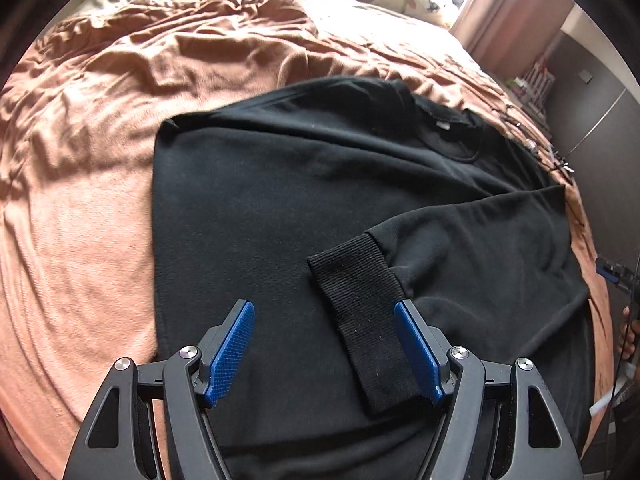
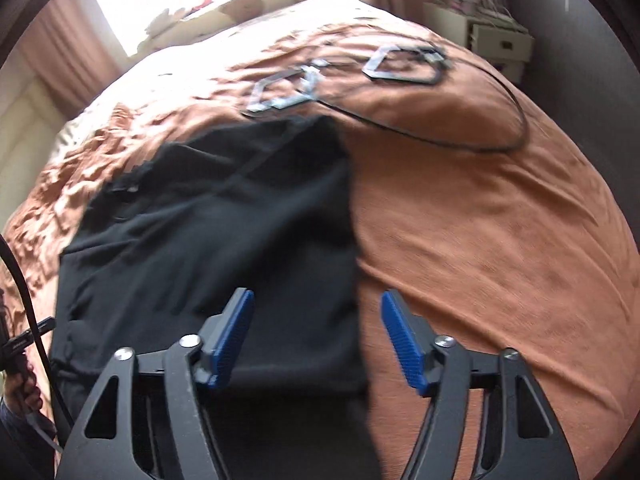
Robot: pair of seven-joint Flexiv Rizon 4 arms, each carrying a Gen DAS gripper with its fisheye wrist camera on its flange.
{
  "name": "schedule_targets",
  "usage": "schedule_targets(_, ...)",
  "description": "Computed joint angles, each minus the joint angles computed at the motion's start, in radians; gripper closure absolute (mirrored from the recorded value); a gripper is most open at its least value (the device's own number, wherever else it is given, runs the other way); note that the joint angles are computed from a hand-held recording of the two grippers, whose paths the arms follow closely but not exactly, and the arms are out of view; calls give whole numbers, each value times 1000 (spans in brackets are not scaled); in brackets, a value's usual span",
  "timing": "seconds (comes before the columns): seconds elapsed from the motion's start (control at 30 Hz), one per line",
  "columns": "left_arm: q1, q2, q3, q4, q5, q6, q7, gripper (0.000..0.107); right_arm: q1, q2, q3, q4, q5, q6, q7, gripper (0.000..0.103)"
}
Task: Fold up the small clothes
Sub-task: 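Pinch the ribbed cuff with the left tool while the right tool pinches the shirt's side edge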
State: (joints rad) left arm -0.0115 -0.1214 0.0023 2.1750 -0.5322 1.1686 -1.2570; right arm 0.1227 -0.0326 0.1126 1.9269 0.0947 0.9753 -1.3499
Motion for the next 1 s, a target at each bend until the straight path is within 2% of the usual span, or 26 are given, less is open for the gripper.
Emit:
schedule_targets(0.1, 0, -17, -18, 0, -67, 3, 30, 33, -1, 6, 4, 18, 28, -32, -6, 55)
schedule_targets(0.23, -5, -52, -15, -30, -17, -6, -10, 33, 10, 19, 13, 48, 27, -60, -13, 58)
schedule_targets(0.3, -2, -66, -27, -37, -33, -4, -3, 36, 17, 23, 16, 51, 35, -78, -24, 61)
schedule_targets(0.37, 1, -75, -40, -38, -60, 2, 16, 47, 24, 32, 21, 59, 37, -80, -25, 65)
schedule_targets(0.43, 3, -81, -52, -45, -89, -5, 39, 62, 33, 36, 23, 51, 55, -99, -43, 79)
schedule_targets(0.47, 1, -84, -51, -50, -86, -7, 38, 68, 40, 37, 26, 49, 50, -107, -47, 82)
schedule_targets(0.5, -5, -89, -40, -63, -51, -17, 16, 92, 45, 36, 28, 55, 16, -103, -36, 86)
schedule_targets(0.53, -12, -94, -24, -79, 2, -33, -19, 101, 50, 40, 32, 63, -16, -97, -22, 92)
schedule_targets(0.6, -13, -92, -23, -84, 32, -29, -29, 101, 57, 55, 39, 88, -118, -84, 41, 96)
schedule_targets(0.77, -16, -64, -44, -62, -5, 14, 25, 101, 73, 110, 60, 125, -307, -94, 182, 97)
schedule_targets(0.83, -18, -55, -40, -55, -7, 25, 23, 101, 78, 120, 60, 133, -327, -97, 185, 96)
schedule_targets(0.9, -18, -47, -31, -51, 2, 24, 15, 102, 92, 108, 52, 105, -283, -140, 148, 95)
schedule_targets(1.0, -3, -23, -29, -32, -50, 19, 47, 102, 91, 105, 37, 85, -214, -145, 116, 89)
